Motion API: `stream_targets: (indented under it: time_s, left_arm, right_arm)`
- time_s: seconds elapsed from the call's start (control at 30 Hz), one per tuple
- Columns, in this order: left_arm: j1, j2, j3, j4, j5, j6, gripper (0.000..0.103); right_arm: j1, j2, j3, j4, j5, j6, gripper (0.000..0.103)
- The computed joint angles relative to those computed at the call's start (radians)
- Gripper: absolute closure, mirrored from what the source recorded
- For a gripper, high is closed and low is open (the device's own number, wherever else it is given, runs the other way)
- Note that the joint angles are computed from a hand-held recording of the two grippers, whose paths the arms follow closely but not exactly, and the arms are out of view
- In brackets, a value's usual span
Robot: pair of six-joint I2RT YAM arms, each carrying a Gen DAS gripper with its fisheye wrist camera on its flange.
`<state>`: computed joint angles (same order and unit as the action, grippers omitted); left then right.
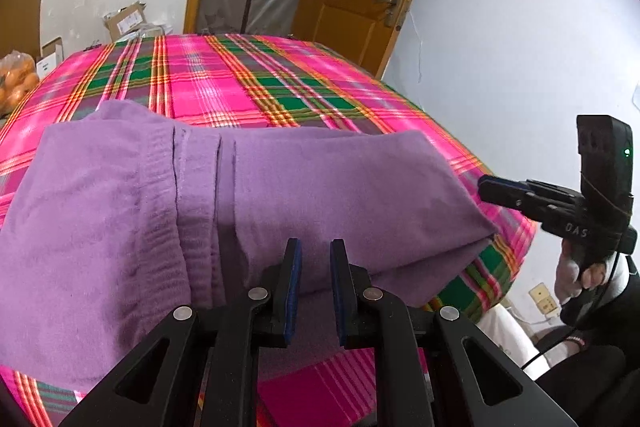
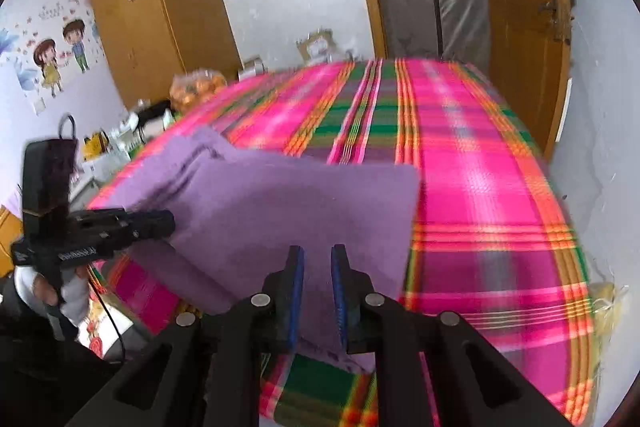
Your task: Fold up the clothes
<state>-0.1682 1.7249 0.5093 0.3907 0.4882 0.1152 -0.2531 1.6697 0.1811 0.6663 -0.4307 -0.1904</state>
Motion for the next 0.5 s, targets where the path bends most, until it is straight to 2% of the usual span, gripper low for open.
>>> stream_targets:
  time_s: [0.03, 0.07, 0.1, 0.17, 0.3, 0.37, 0.5]
  left_arm:
    - [0.002, 0.012, 0.007, -0.004, 0.002, 0.003, 0.088]
    - [0.008, 0.016, 0.007, -0.003, 0.011, 0.006, 0.088]
    - [0.011, 0.013, 0.004, -0.001, 0.015, 0.006, 0.088]
    - [0.015, 0.004, 0.004, -0.003, 0.013, -0.002, 0.088]
    - [0.012, 0.011, 0.018, 0.004, 0.002, -0.019, 0.088]
    - [0.001, 0.042, 0.050, -0.007, -0.022, -0.020, 0.088]
    - [-0.018, 0.036, 0.092, -0.043, -0.039, -0.020, 0.088]
  right_arm:
    - [0.019, 0.068, 0.021, 0.016, 0.034, -0.002, 0.094]
    - [-0.003, 0.094, 0.020, 0.041, 0.009, -0.002, 0.097]
    - [-0.044, 0.084, 0.029, 0.009, -0.049, 0.003, 0.097]
    - [-0.086, 0.050, 0.041, -0.046, -0.097, 0.008, 0.097]
    - [-0.070, 0.120, 0.070, 0.009, -0.078, 0.041, 0.097]
    - [-0.092, 0.189, 0.097, 0.034, -0.113, 0.077, 0.101]
    - [-0.114, 0.151, 0.133, -0.030, -0.148, 0.100, 0.099]
